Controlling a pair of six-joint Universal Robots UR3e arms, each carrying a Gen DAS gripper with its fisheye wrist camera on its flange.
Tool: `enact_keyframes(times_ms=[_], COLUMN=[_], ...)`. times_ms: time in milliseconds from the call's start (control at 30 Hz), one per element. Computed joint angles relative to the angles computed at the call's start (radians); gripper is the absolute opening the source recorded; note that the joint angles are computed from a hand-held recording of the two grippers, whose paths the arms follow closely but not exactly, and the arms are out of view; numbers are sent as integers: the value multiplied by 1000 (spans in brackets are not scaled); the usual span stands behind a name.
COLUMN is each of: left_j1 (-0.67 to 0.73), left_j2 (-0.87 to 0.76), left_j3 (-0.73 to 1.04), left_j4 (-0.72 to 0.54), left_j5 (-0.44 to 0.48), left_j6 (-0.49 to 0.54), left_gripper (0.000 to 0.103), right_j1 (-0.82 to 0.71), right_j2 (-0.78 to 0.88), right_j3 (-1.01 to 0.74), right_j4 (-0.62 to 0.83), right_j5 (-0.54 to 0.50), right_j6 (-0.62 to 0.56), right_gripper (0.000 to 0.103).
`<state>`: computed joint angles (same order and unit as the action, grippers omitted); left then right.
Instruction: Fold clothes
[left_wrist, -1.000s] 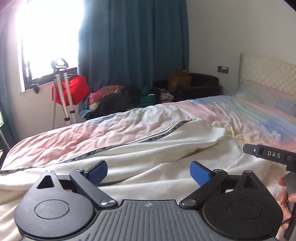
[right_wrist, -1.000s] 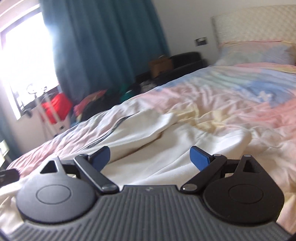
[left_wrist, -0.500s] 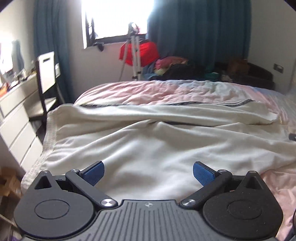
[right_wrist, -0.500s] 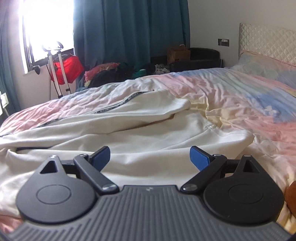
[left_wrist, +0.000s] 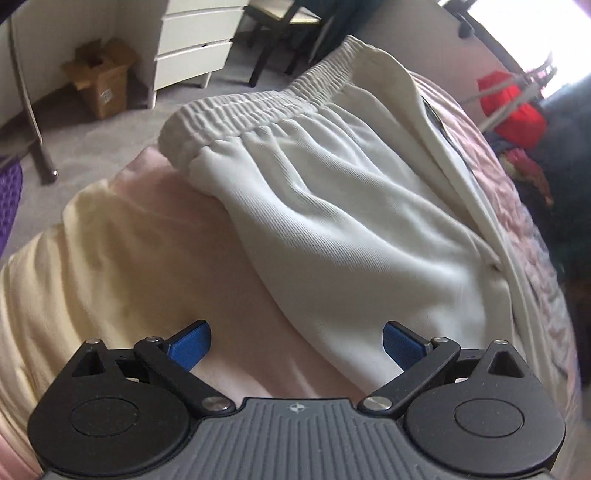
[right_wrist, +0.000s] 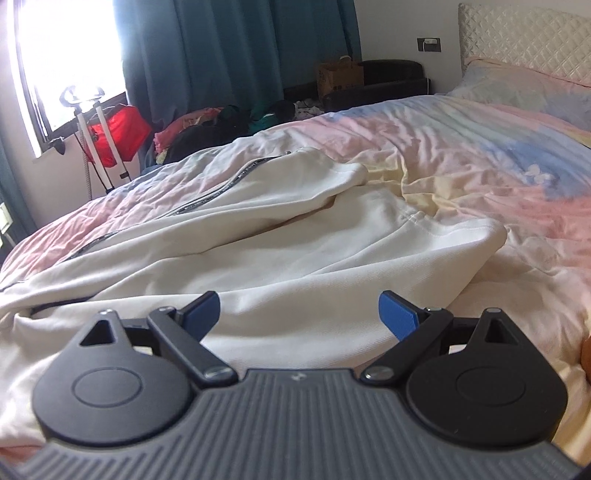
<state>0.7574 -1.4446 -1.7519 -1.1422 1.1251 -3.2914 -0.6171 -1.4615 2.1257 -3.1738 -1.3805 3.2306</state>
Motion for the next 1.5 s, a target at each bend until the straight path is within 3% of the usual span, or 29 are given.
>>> enact_keyframes(times_ms=[67, 200, 300, 367, 500, 567, 600, 633, 700, 833, 900, 933, 967, 1033, 1167, 1300, 1400, 1500], left_j1=[56, 138, 214, 285, 401, 406, 397, 377, 333, 309, 317, 318, 317, 318, 309, 373, 332, 179], left_j2=[-20, -20, -2, 33, 107, 147, 158, 159, 158, 112, 109, 108, 108, 132, 197, 294, 239, 38], left_j3=[3, -2, -28, -75, -167, -186, -181, -167, -137, -114, -140, -149, -156, -179, -203, -221, -140, 52], left_j4=[-12, -76, -131, -162, -212, -194, -186, -174, -159, -202, -132, -97, -62, -5, 113, 122, 152, 294], left_j5=[-80, -223, -358, -486, -724, -747, -720, -668, -561, -451, -422, -413, -409, -393, -398, -519, -502, -388], left_j6=[18, 120, 174, 202, 254, 265, 258, 239, 206, 171, 113, 92, 78, 67, 70, 52, -52, -276], left_gripper=[95, 94, 91, 83, 83, 83, 83, 83, 78, 50, 40, 32, 20, 12, 8, 8, 7, 7], right_j1=[-73, -359, -502, -567, -586, -561, -545, -522, -479, -438, -428, -423, -424, -426, -435, -458, -414, -296], right_j2=[-10, 23, 156, 302, 512, 560, 578, 570, 560, 576, 566, 553, 542, 518, 449, 359, 360, 407], right_j3=[-18, -21, -33, -31, -61, -123, -155, -185, -235, -268, -265, -263, -254, -222, -155, -86, -194, -455], right_j4=[49, 173, 203, 112, -212, -279, -302, -253, -156, -120, -117, -103, -108, -161, -263, -271, -191, -13], right_j5=[21, 404, 635, 779, 836, 836, 830, 793, 719, 633, 602, 579, 562, 545, 516, 525, 473, 342], right_j6=[77, 251, 388, 511, 773, 787, 778, 732, 657, 616, 587, 561, 544, 547, 546, 529, 539, 537], right_gripper=[94, 94, 95, 95, 97, 95, 91, 79, 73, 50, 29, 14, 13, 10, 9, 8, 8, 8])
